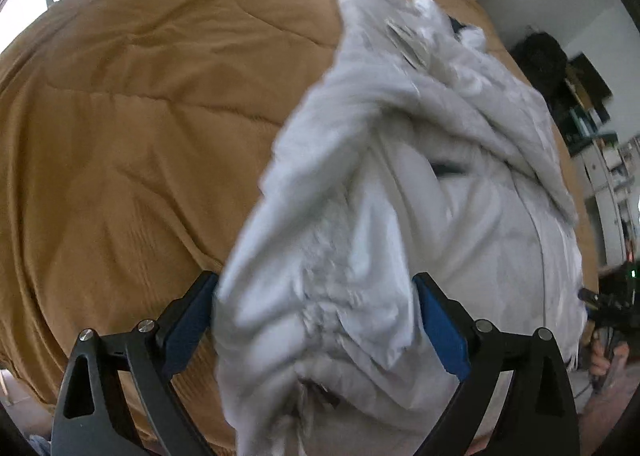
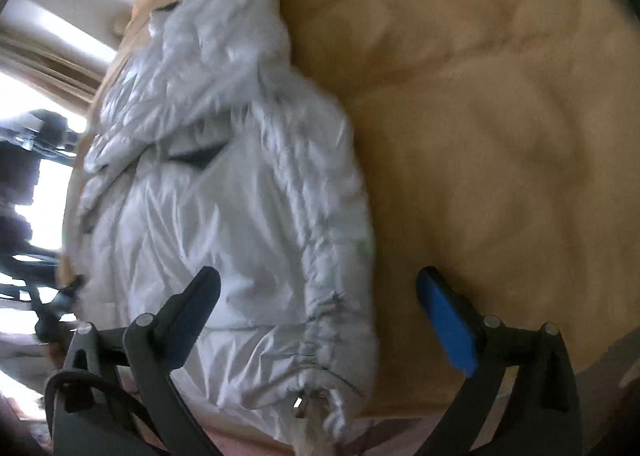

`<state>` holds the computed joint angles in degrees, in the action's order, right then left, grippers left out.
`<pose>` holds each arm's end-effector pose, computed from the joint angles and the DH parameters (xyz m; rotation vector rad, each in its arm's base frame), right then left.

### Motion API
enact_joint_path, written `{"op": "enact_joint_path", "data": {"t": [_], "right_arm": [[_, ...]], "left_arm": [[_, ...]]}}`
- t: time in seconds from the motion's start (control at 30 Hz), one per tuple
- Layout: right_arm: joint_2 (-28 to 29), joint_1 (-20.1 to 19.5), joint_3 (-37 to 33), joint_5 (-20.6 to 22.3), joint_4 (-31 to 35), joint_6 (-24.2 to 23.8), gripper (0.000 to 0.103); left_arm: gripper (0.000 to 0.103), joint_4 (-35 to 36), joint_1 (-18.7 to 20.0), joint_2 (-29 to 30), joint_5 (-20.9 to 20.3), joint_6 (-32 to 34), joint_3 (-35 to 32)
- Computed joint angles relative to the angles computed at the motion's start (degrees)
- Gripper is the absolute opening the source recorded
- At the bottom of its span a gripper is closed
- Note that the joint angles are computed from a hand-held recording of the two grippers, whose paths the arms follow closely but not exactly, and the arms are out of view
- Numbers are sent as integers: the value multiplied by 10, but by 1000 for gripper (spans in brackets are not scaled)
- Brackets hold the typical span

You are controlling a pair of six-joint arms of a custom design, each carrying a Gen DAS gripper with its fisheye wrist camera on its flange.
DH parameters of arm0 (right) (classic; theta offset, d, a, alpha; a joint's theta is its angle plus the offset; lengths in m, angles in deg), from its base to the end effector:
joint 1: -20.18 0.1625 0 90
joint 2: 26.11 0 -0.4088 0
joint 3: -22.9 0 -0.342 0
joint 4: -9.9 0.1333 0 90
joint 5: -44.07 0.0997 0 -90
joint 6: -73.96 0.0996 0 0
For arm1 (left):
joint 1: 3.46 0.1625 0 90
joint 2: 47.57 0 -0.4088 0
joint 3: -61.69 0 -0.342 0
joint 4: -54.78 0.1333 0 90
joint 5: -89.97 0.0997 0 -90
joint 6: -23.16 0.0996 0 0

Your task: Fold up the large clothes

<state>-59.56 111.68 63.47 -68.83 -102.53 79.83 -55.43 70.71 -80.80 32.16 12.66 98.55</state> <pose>0.1155 -0.7981 0.2833 -0.1785 -2.7282 0.4022 -0.0397 -0.8233 0.3125 0.0117 2.6104 -0.5414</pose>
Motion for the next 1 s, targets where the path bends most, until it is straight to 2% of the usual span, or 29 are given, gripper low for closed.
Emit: {"op": "enact_joint_path", "data": {"t": [0.07,0.1,0.13,0.17,0.2,0.23,0.27,0.37,0.5,0.57,0.63,0.7,0.73,0.77,0.8,0.83,0.87,1.0], "right_arm": [[-12,7,43,-16,-27,-27,99],[-16,14,62,-31,-45,-45,98],[-17,17,68,-31,-48,-52,93],[-20,21,77,-33,-53,-55,70],[-22,27,83,-40,-55,-57,52],[-23,31,84,-41,-55,-56,45],[-26,34,87,-31,-57,-56,30],[-31,46,79,-17,-69,-60,24],[-56,49,96,12,-84,-54,23],[-66,41,118,-1,-74,-49,23],[-55,22,122,-3,-54,-29,24],[-51,6,134,17,-67,-11,32],[-54,2,142,32,-84,-4,34],[-58,1,151,44,-97,1,43],[-66,1,162,57,-106,1,62],[-70,3,169,62,-110,-2,73],[-74,5,179,60,-115,-5,84],[-80,14,205,54,-104,-21,84]], "left_arm": [[94,-9,-5,-14,-13,15,32],[86,-21,-9,-26,-13,19,57],[69,-28,-14,-32,-2,19,73],[61,-29,-17,-34,5,11,81],[43,-37,-20,-43,7,3,98],[31,-44,-22,-47,0,0,102],[28,-47,-26,-52,1,-1,107],[23,-64,-49,-70,36,30,127],[24,-31,-44,-66,44,12,114],[25,-6,-27,-57,35,-7,106],[30,-19,-15,-55,19,-22,108],[34,-18,-13,-50,14,-28,96],[40,-16,-13,-51,12,-31,95],[45,-14,-13,-53,13,-34,95],[55,-17,-13,-58,14,-36,101],[64,-21,-13,-65,17,-41,111],[67,-24,-14,-67,18,-43,114],[76,-37,-13,-75,12,-45,136]]}}
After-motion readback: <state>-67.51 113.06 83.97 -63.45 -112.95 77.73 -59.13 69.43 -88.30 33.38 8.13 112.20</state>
